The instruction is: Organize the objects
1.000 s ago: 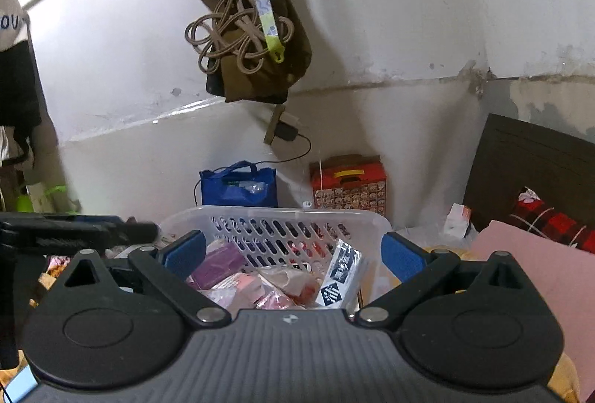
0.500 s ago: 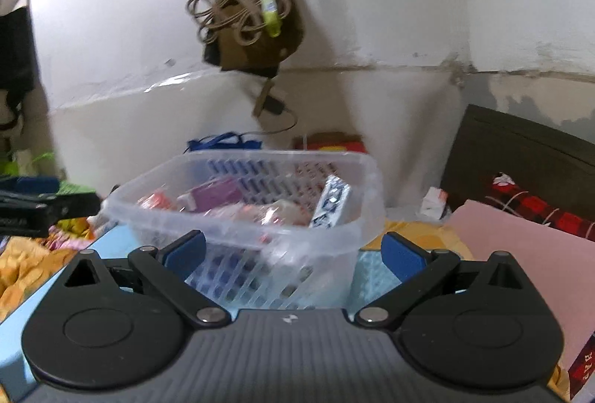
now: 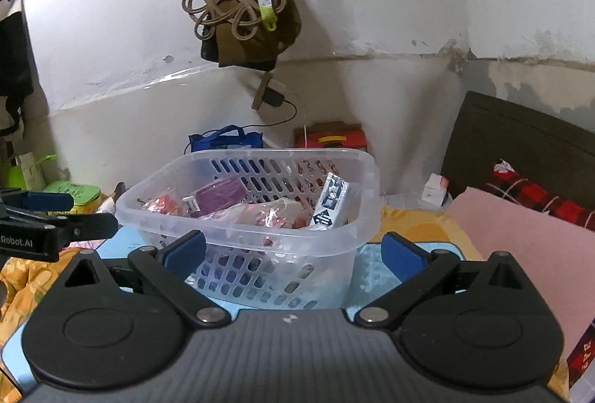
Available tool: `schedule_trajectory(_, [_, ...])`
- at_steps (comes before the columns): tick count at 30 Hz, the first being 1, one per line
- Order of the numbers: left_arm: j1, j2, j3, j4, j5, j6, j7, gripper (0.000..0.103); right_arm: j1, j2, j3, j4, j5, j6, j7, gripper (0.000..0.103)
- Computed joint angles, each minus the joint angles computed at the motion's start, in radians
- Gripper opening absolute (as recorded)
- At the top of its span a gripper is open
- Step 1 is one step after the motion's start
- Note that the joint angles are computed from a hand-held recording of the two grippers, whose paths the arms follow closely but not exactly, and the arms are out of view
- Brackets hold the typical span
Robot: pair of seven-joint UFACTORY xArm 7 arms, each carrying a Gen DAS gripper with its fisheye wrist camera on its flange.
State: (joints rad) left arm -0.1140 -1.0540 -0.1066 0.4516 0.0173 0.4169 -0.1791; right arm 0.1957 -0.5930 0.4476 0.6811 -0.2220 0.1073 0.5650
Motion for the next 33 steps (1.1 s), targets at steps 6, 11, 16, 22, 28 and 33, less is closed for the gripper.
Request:
schedule_trajectory(6, [-0.006,0.040,0.012,0.030,-0.006,0.002,0.008,0.103,-0.008,0.008,0.001,0.012,0.006,0.023,0.031,0.103])
schedule_trajectory(11, [-0.016,0.046,0.021,0.033,-0.020,-0.009,0.010,0.103,-0.035,0.014,0.022,0.036,-0.022,0.037,0.046,0.103])
schedule_trajectory(16, [0.000,0.055,0.003,0.033,-0.018,-0.009,-0.009,0.103,-0.049,0.034,0.036,0.062,-0.047,0.047,0.055,0.103])
schedule_trajectory(22, [0.011,0.051,0.002,0.031,-0.012,-0.009,-0.026,0.103,-0.048,0.047,0.037,0.079,-0.076,0.064,0.050,0.103])
schedule_trajectory(28, [0.011,0.053,0.003,0.024,-0.008,-0.014,-0.036,0.103,-0.031,0.055,0.022,0.072,-0.073,0.052,0.055,0.103])
schedule_trajectory(33, [0.015,0.058,-0.004,0.024,-0.004,-0.017,-0.043,0.103,-0.039,0.060,0.027,0.073,-0.082,0.048,0.056,0.103])
